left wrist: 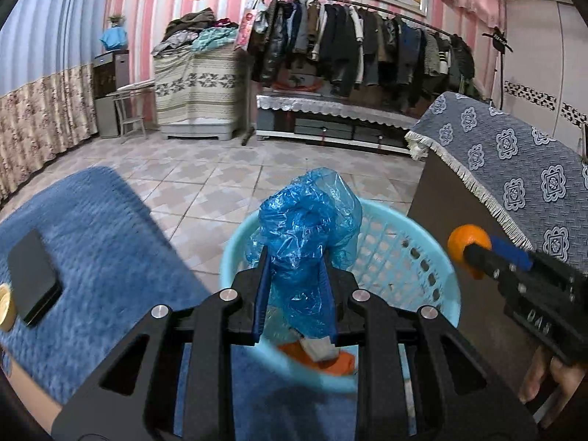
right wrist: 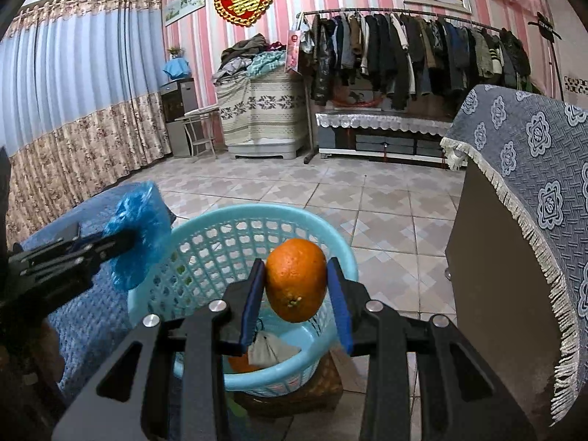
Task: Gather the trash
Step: 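Carry the blue bag and orange to the basket and release both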
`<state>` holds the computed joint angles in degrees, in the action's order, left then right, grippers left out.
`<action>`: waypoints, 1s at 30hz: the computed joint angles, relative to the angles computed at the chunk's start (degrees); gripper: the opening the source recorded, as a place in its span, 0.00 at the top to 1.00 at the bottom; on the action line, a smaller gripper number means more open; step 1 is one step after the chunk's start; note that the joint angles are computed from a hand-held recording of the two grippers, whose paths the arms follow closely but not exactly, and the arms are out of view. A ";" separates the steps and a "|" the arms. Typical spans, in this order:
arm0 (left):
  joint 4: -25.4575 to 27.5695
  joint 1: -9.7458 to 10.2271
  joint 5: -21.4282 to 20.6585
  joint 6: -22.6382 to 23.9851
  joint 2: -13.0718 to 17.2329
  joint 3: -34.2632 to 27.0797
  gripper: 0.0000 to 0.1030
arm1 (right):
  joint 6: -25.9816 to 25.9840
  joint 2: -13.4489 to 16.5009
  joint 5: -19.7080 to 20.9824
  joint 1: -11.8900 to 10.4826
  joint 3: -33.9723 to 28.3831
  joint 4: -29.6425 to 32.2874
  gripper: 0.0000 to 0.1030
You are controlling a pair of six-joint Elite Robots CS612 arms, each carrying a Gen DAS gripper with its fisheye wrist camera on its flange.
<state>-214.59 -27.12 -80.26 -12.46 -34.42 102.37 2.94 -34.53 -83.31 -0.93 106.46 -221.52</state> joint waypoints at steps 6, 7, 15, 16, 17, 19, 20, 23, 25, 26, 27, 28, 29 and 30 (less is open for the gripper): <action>2.61 0.47 -2.32 1.22 0.78 -2.89 0.56 | -0.10 0.16 -0.35 -0.50 -0.28 0.93 0.66; 2.88 0.44 -1.78 1.18 0.81 -3.00 0.50 | -0.12 0.24 -0.43 -0.48 -0.35 1.09 0.66; 2.39 0.95 1.37 0.05 0.17 -0.82 0.18 | 0.47 0.93 -0.11 -0.04 -1.30 1.85 0.66; 1.74 0.92 2.09 -0.38 0.03 -0.36 0.16 | 0.48 1.02 0.03 -0.03 -1.49 1.88 0.66; 0.83 0.92 2.81 -0.89 -0.09 0.21 0.13 | 0.45 1.13 0.04 0.09 -1.72 1.84 0.66; -0.77 0.89 4.27 -1.77 -0.43 1.34 0.10 | 0.58 1.44 -0.06 0.48 -2.50 1.98 0.66; -1.47 0.95 4.70 -1.76 -0.61 1.89 0.10 | 0.86 1.64 0.08 0.70 -2.95 1.93 0.66; -2.97 0.98 7.62 -1.14 -1.14 3.43 0.08 | 1.05 2.23 0.23 1.43 -4.35 2.38 0.66; -3.54 1.15 8.93 -1.34 -1.37 4.14 0.08 | 1.02 2.70 0.32 2.06 -5.45 3.17 0.66; -3.69 1.28 9.49 -1.66 -1.51 4.47 0.08 | 0.93 2.93 0.23 2.35 -5.86 3.42 0.65; -3.82 1.39 9.88 -1.95 -1.62 4.74 0.08 | 0.69 3.25 -0.29 2.81 -6.47 3.72 0.65; -3.95 1.57 10.21 -2.26 -1.74 4.98 0.07 | 0.47 3.40 -0.72 3.09 -6.81 4.06 0.65; -4.02 1.76 10.60 -2.83 -1.88 5.24 0.07 | 0.20 3.52 -1.29 3.46 -7.22 4.87 0.63; -4.00 1.89 10.70 -3.19 -2.00 5.36 0.07 | 0.12 3.50 -1.55 3.67 -7.32 5.40 0.62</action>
